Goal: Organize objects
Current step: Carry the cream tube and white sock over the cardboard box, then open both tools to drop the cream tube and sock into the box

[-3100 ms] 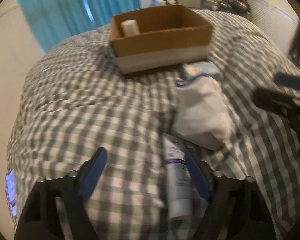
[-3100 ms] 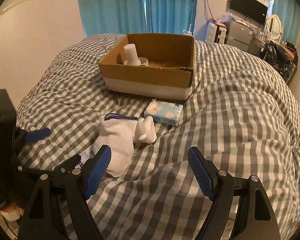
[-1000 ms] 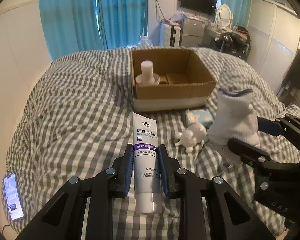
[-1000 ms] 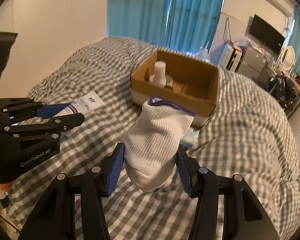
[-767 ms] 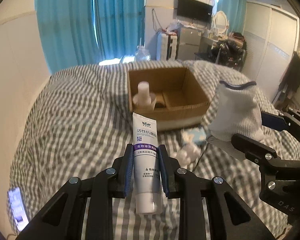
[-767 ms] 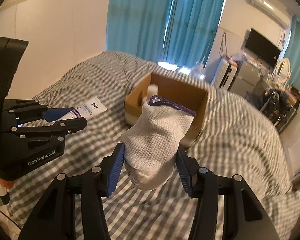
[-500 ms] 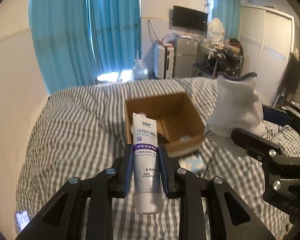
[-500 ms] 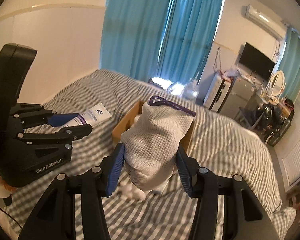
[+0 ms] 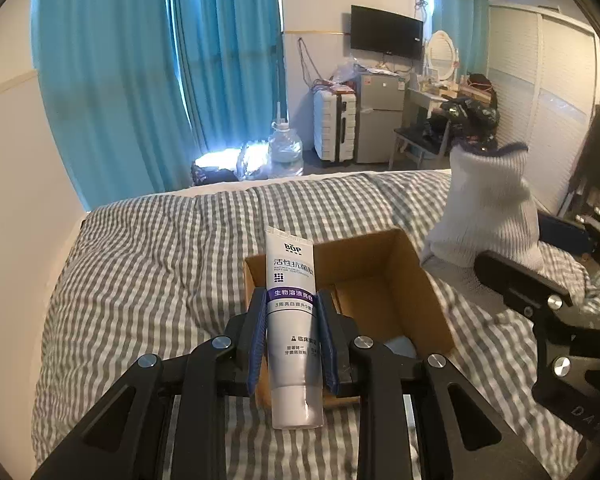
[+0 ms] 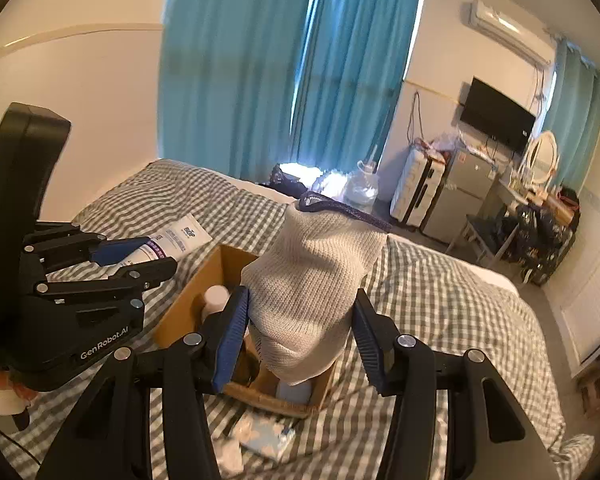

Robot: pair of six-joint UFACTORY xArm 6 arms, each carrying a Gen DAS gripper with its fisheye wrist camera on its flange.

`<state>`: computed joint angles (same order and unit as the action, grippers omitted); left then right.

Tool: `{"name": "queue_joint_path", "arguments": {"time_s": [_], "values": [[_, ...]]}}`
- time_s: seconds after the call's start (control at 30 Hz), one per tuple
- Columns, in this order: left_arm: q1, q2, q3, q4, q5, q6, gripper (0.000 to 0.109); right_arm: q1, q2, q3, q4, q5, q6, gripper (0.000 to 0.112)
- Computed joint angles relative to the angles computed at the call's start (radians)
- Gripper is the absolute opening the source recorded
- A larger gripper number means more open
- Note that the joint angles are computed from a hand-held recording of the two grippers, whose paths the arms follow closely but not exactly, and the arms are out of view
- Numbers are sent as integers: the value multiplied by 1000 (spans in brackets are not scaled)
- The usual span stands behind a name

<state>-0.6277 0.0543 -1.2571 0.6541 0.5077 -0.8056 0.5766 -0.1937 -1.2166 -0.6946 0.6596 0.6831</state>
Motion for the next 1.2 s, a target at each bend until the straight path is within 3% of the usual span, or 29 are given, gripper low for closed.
{"name": "queue_joint_path", "arguments": {"time_s": [0.1,0.2,0.37,0.53,0.6,0.8,1.07,1.17,1.2], "values": [[18,81,-55,9,-16,-6,24,-41,67,-20,25,-55,-3,51],[32,164,-101,-93,-59,75,24,-80,141,-31,61,-118,-39,51],[42,287,-179,-163,-77,164,24,-115,267,-77,99,-122,-114,51],[57,379,-246,-150,-73,192,24,-147,364,-129,100,-134,-151,51],[66,397,-254,-199,-88,236,24,-153,394,-145,104,-141,-163,51],[74,401,-233,-162,-140,235,24,-162,442,-162,101,-155,-167,52],[63,366,-204,-213,-137,265,27,-157,384,-106,82,-187,-128,56],[52,323,-185,-202,-112,243,47,-164,338,-74,114,-203,-124,57],[48,311,-181,-193,-107,228,60,-168,320,-63,118,-209,-121,59]]}}
